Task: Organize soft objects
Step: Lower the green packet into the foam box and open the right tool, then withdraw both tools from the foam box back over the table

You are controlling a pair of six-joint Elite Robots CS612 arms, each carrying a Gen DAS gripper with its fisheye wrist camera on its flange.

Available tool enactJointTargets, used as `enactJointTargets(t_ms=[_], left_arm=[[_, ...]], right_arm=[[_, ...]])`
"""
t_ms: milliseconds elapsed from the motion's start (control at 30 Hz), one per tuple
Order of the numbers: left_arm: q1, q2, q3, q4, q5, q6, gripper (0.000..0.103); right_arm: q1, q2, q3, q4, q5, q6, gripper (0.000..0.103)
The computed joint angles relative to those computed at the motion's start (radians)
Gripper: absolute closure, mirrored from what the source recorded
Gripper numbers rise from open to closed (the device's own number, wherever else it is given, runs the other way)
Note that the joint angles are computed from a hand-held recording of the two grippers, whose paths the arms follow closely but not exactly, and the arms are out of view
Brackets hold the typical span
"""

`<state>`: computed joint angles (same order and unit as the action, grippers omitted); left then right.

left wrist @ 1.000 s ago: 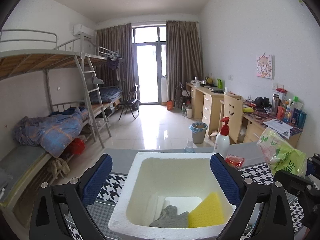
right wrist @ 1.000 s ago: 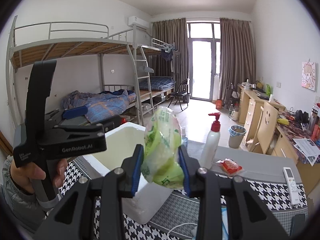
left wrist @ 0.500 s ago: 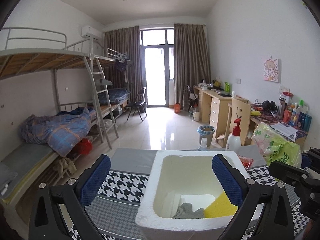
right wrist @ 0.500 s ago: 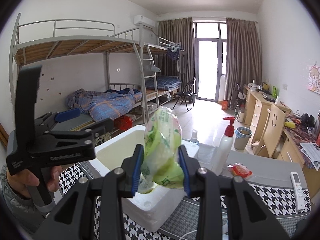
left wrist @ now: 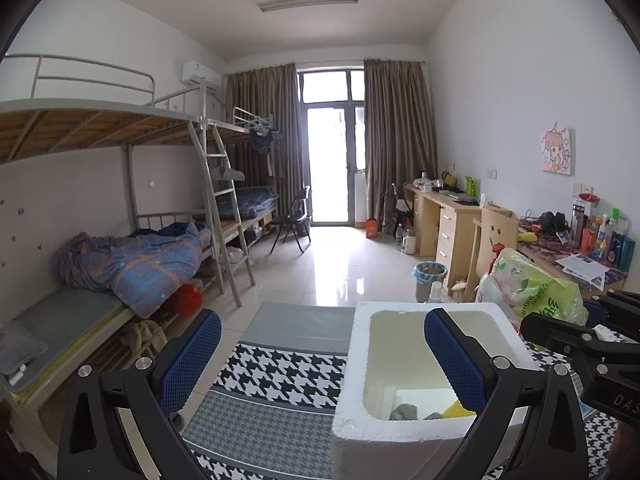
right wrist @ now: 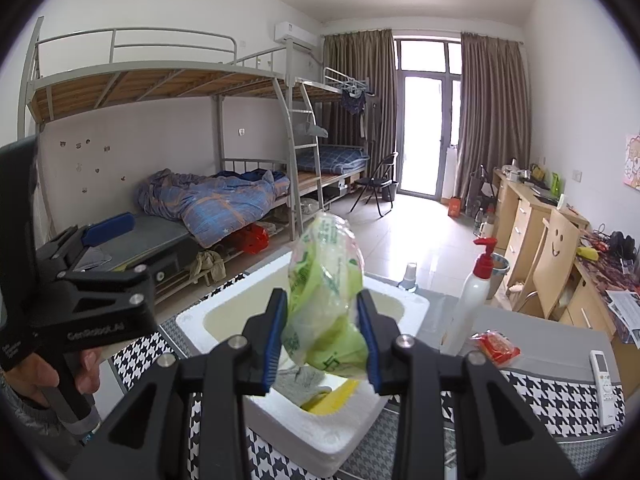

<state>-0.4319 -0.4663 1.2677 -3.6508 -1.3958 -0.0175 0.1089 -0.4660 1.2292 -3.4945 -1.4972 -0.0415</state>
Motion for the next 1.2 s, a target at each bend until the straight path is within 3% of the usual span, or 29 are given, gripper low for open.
enactJointTargets(t_ms=[567, 733, 800, 1200], left_arm=[[0.012, 0.006, 0.005, -0.001, 0.016, -0.021, 0.001], [0.015, 0.006, 0.006, 0.004, 0.022, -0.03, 0.001], [0.015, 0.006, 0.007, 0.004, 0.025, -0.03, 0.001], [0.013, 0.005, 0.012, 0.001, 0.019, -0.034, 0.001]], right_arm=[[0.0, 0.021, -0.05, 0.071, 0.018, -0.008, 0.062], [-0.002, 0.024, -0.059, 0.086, 0.044, -0.013, 0.045], [-0.001, 0.025, -0.057, 0.084, 0.047, -0.02, 0.031], [-0.006, 0.007, -0.01, 0.007, 0.045, -0.002, 0.009]])
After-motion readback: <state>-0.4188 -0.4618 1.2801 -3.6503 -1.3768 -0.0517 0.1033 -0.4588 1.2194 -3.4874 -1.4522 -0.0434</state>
